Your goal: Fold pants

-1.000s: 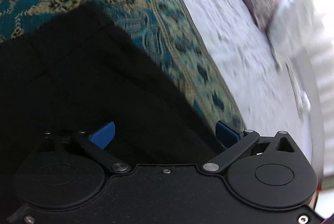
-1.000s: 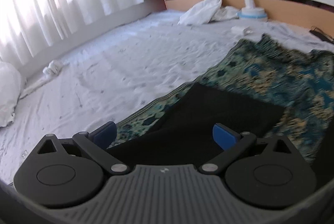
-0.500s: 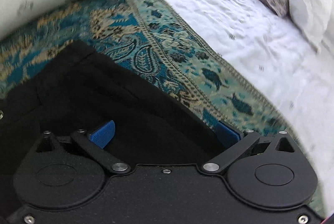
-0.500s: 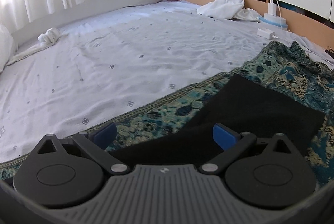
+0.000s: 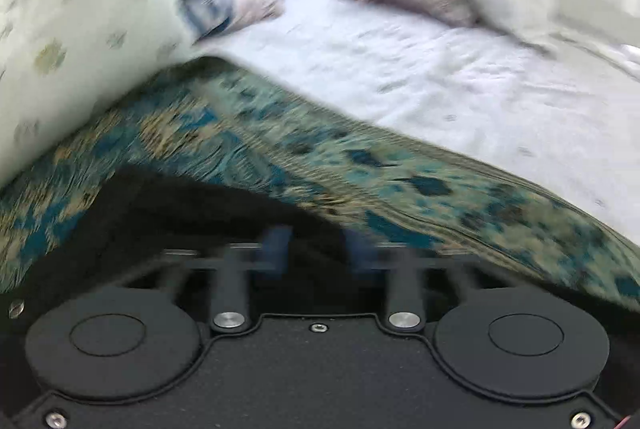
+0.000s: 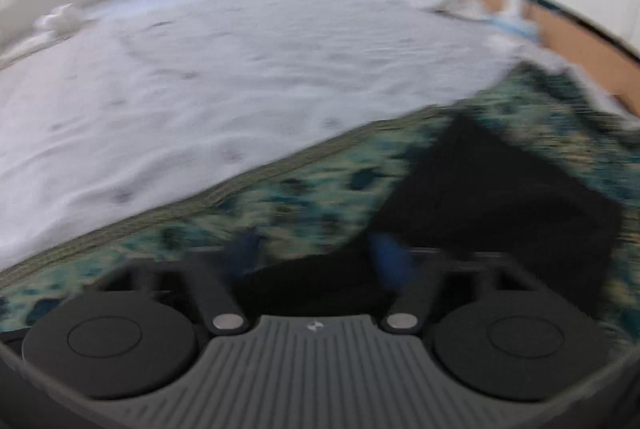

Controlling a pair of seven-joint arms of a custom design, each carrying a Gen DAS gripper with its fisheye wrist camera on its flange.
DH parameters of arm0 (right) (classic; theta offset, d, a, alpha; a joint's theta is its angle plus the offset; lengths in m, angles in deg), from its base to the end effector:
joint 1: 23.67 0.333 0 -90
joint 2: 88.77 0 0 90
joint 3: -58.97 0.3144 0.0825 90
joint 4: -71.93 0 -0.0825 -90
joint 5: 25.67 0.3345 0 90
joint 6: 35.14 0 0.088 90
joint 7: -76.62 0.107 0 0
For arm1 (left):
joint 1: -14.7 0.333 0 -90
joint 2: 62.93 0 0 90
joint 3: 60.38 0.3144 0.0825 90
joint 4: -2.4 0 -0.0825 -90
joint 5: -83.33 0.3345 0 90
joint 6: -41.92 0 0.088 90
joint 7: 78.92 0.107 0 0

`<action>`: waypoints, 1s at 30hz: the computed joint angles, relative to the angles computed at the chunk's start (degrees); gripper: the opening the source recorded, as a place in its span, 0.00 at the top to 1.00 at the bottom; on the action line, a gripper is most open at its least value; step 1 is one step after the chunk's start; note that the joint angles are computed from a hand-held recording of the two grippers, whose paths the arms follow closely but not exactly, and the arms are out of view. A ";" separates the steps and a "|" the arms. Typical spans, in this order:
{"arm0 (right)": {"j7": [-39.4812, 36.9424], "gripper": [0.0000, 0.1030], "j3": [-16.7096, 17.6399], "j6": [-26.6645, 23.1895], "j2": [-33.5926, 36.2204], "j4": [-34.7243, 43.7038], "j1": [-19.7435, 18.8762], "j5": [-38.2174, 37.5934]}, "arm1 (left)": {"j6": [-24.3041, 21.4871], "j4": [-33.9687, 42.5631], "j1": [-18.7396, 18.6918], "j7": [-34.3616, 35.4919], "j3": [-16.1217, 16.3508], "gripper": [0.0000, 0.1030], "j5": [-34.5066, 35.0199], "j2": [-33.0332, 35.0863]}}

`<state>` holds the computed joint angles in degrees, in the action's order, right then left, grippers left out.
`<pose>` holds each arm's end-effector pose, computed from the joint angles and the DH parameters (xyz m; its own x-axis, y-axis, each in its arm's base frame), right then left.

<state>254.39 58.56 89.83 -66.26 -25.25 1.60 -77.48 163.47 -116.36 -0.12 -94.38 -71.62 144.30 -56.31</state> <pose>0.5860 0.2399 0.4118 -0.5912 -0.7967 0.1258 -0.6361 0.3646 -0.6801 0.4969 -0.1962 0.4159 0.7135 -0.6964 -0.0769 -0.5012 -0.4306 -0.7506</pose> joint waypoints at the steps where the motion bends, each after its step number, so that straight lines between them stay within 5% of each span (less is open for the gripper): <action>1: 0.05 0.82 0.35 -0.98 -0.65 -0.49 -0.30 0.04 | 1.26 -1.53 0.02 0.02 -0.14 0.82 0.06 -1.20; 3: 1.04 0.92 0.17 3.76 -4.29 -5.25 -1.73 0.94 | 4.52 -5.05 0.47 -1.32 -0.16 0.87 1.23 -4.00; 7: 4.68 0.94 0.59 12.57 -13.25 -15.56 -5.05 0.84 | 11.71 -13.01 2.29 -3.62 -0.23 0.91 1.59 -11.84; 16: 4.94 0.98 3.76 15.63 -37.34 -38.83 -10.49 -4.18 | 19.81 -31.78 3.05 2.48 -1.39 0.92 -3.34 -35.97; 19: 0.70 0.95 1.01 24.31 -44.67 -46.61 -12.29 -1.42 | 20.73 -36.56 1.76 6.73 -1.59 0.92 -7.95 -43.00; 23: 1.88 0.77 -1.75 40.29 -47.80 -52.43 -16.19 -0.51 | 20.66 -38.63 1.92 9.61 -3.22 0.92 -11.01 -46.64; 25: 1.46 0.52 -1.20 43.92 -46.02 -52.04 -17.09 1.07 | 20.94 -38.80 2.38 9.64 -3.71 0.92 -12.09 -46.90; 26: 0.28 0.38 -0.92 44.54 -44.53 -51.10 -16.98 2.51 | 20.95 -38.76 2.68 9.61 -4.14 0.92 -12.28 -46.84; 30: 3.13 0.29 7.29 38.01 -36.54 -42.74 -20.47 0.29 | 21.17 -38.95 3.29 10.46 -4.67 0.91 -12.45 -46.29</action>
